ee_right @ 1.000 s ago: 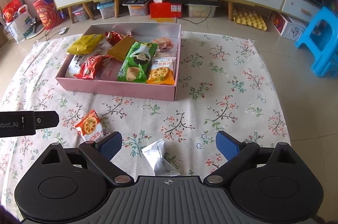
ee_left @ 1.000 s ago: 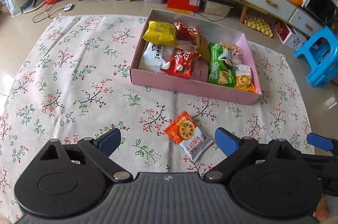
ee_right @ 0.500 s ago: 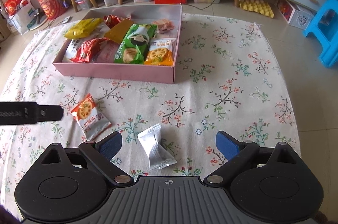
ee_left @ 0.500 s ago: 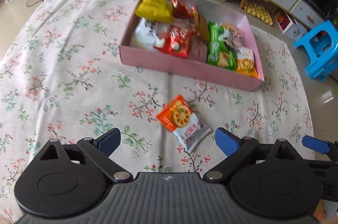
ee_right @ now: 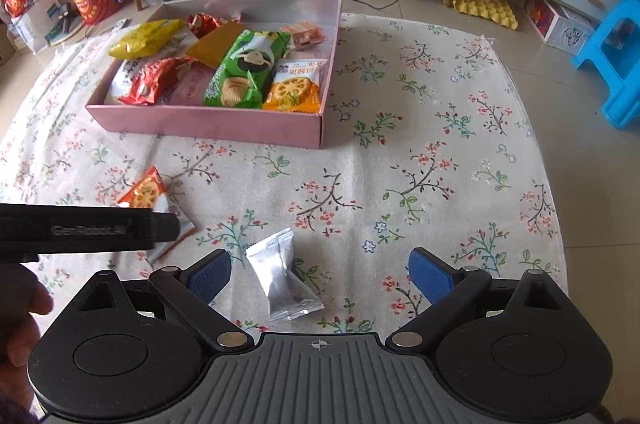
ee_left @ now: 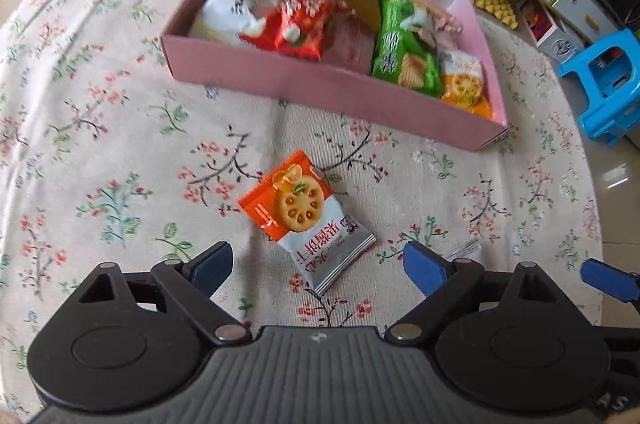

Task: Organize snacks
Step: 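Grasp the orange lotus-biscuit pack with the left gripper while the right grasps the silver pack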

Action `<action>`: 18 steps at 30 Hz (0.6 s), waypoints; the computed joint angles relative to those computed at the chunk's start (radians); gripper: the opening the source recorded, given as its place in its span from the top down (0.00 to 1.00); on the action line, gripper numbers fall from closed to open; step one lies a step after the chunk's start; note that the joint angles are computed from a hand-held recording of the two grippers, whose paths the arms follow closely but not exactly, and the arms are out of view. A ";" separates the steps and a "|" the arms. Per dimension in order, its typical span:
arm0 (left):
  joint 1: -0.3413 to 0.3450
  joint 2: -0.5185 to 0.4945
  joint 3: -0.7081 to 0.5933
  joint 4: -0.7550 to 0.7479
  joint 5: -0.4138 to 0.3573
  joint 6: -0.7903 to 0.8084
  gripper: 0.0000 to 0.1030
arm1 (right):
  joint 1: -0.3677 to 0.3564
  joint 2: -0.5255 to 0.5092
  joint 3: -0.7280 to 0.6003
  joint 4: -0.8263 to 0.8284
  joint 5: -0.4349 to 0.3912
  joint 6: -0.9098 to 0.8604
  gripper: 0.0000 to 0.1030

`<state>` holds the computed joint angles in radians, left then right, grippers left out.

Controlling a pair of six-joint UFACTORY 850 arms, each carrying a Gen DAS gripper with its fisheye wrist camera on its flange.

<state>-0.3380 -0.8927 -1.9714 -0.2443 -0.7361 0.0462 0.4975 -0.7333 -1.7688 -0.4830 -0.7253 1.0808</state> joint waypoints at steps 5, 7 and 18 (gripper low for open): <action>-0.018 -0.003 0.012 0.074 0.072 -0.062 0.11 | -0.004 -0.002 -0.002 0.004 0.001 0.004 0.06; -0.029 0.007 0.031 0.138 0.106 -0.091 0.30 | -0.004 -0.006 -0.008 0.009 0.002 -0.003 0.06; -0.002 0.017 0.017 0.088 0.099 -0.046 0.65 | -0.003 -0.028 -0.034 0.033 -0.001 -0.049 0.06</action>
